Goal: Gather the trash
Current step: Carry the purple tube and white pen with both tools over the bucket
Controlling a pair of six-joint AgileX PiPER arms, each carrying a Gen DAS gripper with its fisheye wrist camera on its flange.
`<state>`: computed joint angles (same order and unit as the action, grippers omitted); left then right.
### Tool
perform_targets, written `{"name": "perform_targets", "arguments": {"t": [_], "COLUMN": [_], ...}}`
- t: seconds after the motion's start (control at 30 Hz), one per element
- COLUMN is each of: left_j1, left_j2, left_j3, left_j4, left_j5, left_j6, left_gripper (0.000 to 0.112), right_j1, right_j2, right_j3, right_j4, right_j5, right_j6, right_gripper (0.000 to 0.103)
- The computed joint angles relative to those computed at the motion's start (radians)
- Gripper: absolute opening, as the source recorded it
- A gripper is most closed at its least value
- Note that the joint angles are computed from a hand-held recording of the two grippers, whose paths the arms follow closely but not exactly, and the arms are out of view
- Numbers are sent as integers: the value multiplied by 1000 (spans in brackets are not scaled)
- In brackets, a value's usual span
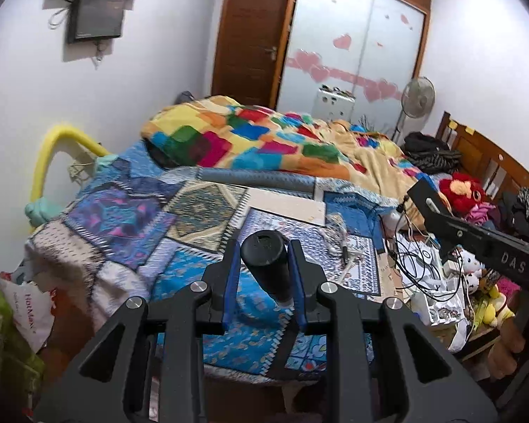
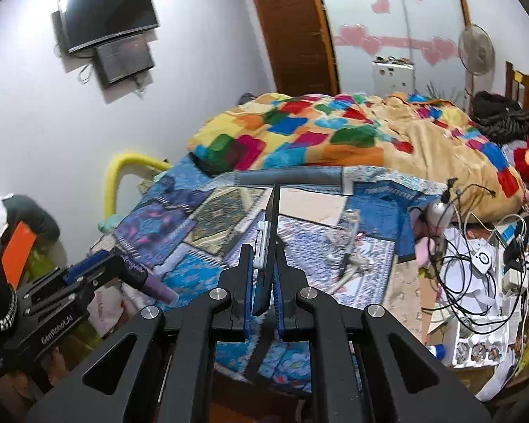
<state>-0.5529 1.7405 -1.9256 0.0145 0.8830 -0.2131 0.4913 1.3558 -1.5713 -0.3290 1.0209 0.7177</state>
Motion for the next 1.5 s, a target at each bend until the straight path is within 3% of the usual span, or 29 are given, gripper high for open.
{"name": "perform_targets", "arguments": {"t": [0.4,0.77,1.13,1.5], "left_j1": [223,533,811,811], "left_j2": [-336,-501,-513,-435], "left_j3": [344,541,740,940], "left_j4": [-98,-312,-517,-405], "left_j5": [-27,18,69,-68], "left_j6": [133,405,658,633], "left_gripper": [26,26,26,26], "right_j1": [345,514,534,500], "right_j2": [106,279,448,694], "right_j3": [-138,-290,-387,-561], "right_j4": [-172,-169,2,232], "right_j5": [84,117,100,167], "right_j6": [150,176,112,-40], "right_gripper": [9,9,9,9]}}
